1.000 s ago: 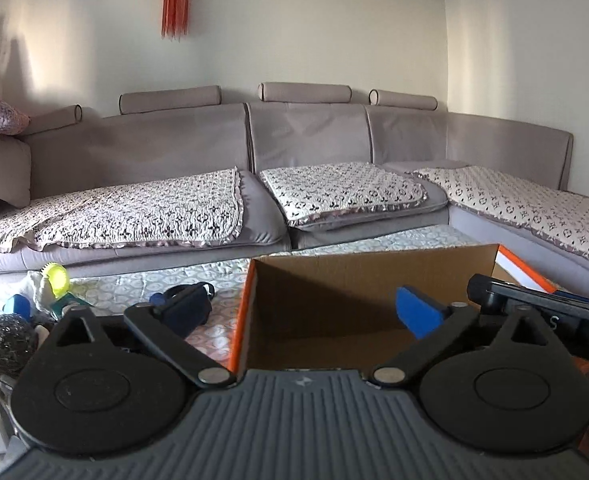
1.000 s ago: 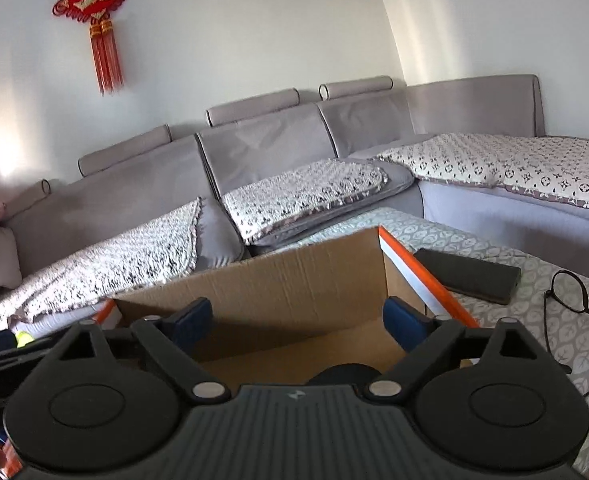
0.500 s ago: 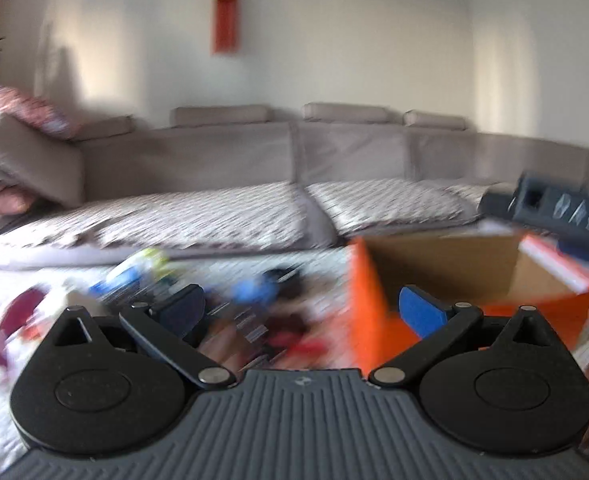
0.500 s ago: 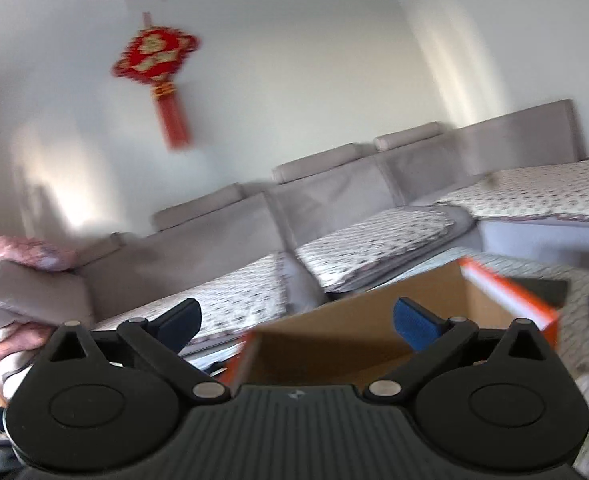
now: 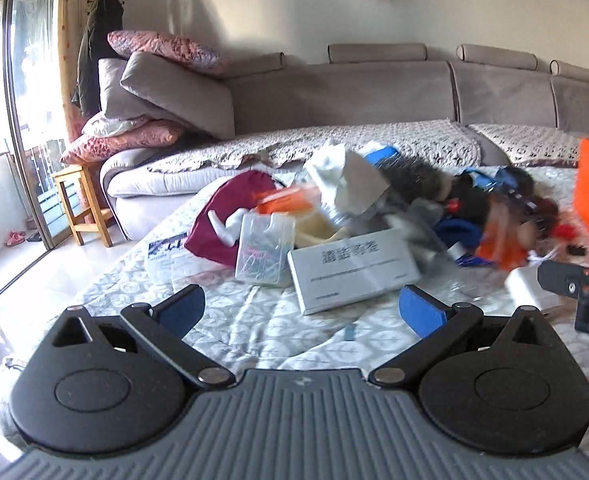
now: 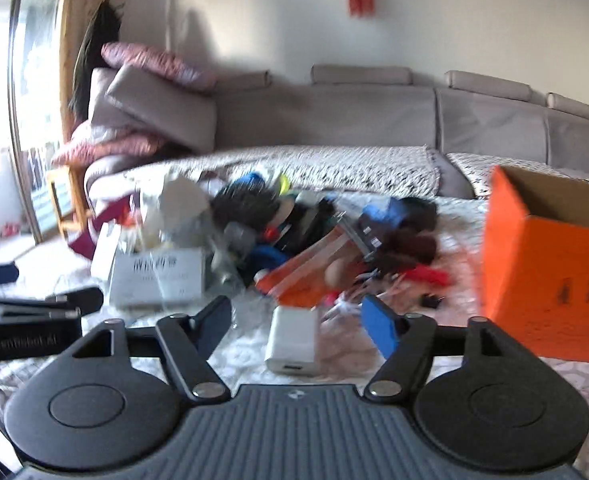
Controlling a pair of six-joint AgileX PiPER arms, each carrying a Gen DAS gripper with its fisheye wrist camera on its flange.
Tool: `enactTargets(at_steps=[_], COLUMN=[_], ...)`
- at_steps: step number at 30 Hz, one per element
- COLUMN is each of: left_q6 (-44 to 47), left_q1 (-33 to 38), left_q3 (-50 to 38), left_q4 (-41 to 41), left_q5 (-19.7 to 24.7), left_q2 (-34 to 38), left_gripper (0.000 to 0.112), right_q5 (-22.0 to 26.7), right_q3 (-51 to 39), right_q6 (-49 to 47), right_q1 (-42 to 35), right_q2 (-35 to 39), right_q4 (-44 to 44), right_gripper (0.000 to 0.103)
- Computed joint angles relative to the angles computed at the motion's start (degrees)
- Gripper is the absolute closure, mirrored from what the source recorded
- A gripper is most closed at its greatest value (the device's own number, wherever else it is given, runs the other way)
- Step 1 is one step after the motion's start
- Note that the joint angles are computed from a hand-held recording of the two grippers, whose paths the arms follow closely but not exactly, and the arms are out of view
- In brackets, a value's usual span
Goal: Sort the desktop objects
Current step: 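Move both grippers back to the pile of items, then grasp the white charger block with the right gripper while the left reaches the brown ball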
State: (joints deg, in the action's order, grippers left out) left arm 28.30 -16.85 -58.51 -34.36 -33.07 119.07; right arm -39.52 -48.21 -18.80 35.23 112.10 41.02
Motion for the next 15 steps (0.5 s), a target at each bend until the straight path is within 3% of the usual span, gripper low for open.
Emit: enactTargets(at_steps=[3,8,12,15], left_q6=[-4.93,-4.53,-5.80,-8.16], left_q1=[0.77,-0.40,-1.07,-1.66], left_q3=[-0.96,-4.83,-7.42,-11.20], left_q4=[4.48,3.79,7.28,10.19], left_q5=[-0.38,1.76,5.30,11.49], left_q2=[1.49,3.29,1.65,0.22], left_gripper=[0.009,0.010,0.011,0.011], right_q5=[0.71,3.84,8.12,10.09], right_q3=[-1.62,-3.92,-7.37,-7.87], right_q6=[-1.10,-0.92,-5.40,-6.22], right_q1=[0.04,-1.09,-1.48,-1.91], right_q2=[1.60,3.91,5.83,5.80], right_q4=[1.85,2.95,7.34,8.38], right_gripper=[0.040,0.046,0.061,0.067])
